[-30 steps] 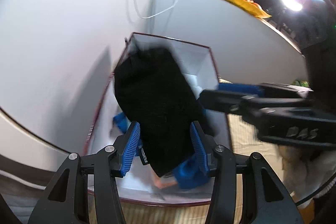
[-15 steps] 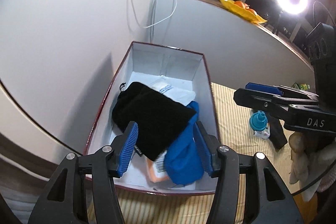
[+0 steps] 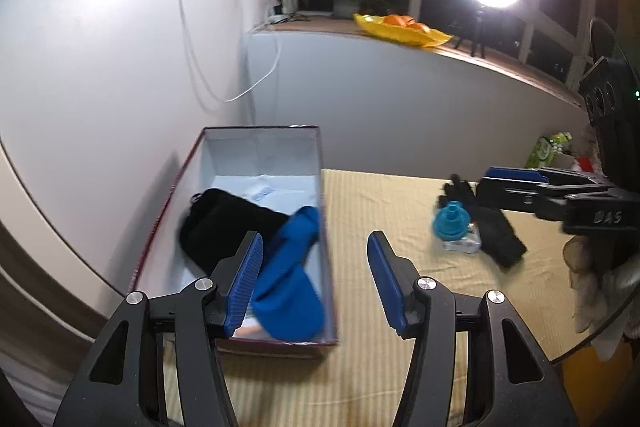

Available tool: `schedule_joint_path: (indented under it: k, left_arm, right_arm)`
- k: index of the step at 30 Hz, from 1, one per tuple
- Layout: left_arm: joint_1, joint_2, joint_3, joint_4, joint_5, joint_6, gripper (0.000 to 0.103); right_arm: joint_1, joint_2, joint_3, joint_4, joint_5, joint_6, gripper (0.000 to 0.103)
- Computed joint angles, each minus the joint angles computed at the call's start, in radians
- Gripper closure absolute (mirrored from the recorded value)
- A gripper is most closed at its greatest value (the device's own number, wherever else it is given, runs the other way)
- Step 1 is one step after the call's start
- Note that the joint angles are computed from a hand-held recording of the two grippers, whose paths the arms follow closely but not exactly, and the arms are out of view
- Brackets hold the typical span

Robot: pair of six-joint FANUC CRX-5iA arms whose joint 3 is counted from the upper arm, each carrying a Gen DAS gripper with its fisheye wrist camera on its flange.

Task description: Organize soft objects

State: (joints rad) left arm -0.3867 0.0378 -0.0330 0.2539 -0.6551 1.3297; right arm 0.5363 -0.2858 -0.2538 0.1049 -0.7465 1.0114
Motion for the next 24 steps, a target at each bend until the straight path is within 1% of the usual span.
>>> schedule_joint_path:
  k: [3, 5, 7, 10, 13, 15, 16, 19, 20, 23, 24]
  left_arm:
    - [-0.016, -0.017, -0.049, 0.079, 0.025, -0.049, 0.049]
    - [-0.030, -0.019, -0.088, 0.175, 0.033, -0.106, 0.049]
    - [-0.052, -0.013, -0.107, 0.224, 0.042, -0.133, 0.049]
    - [-0.085, 0.001, -0.126, 0.280, 0.046, -0.162, 0.049]
    - [-0.125, 0.024, -0.147, 0.351, 0.053, -0.199, 0.049]
    - [-0.146, 0.040, -0.154, 0.388, 0.050, -0.217, 0.049]
    - [-0.155, 0.048, -0.152, 0.393, 0.047, -0.216, 0.049]
    - [-0.179, 0.075, -0.135, 0.391, 0.037, -0.205, 0.049]
    - [-0.187, 0.090, -0.114, 0.369, 0.028, -0.192, 0.049]
    - [-0.202, 0.121, -0.057, 0.296, 0.016, -0.138, 0.049]
    - [-0.206, 0.144, -0.016, 0.269, -0.002, -0.128, 0.049]
  right_arm:
    - [-0.008, -0.100, -0.095, 0.076, 0.012, -0.087, 0.031]
    - [-0.022, -0.175, -0.156, 0.123, 0.001, -0.140, 0.030]
    - [-0.044, -0.235, -0.198, 0.145, -0.022, -0.173, 0.030]
    - [-0.074, -0.311, -0.250, 0.167, -0.073, -0.204, 0.030]
    - [-0.086, -0.363, -0.294, 0.197, -0.126, -0.227, 0.030]
    - [-0.113, -0.396, -0.307, 0.158, -0.144, -0.199, 0.031]
    - [-0.137, -0.410, -0.311, 0.124, -0.150, -0.172, 0.031]
    - [-0.188, -0.418, -0.311, 0.073, -0.169, -0.128, 0.030]
    - [-0.227, -0.408, -0.296, 0.018, -0.172, -0.076, 0.031]
    - [-0.282, -0.391, -0.280, -0.049, -0.168, -0.010, 0.031]
    - [-0.300, -0.382, -0.272, -0.075, -0.165, 0.018, 0.034]
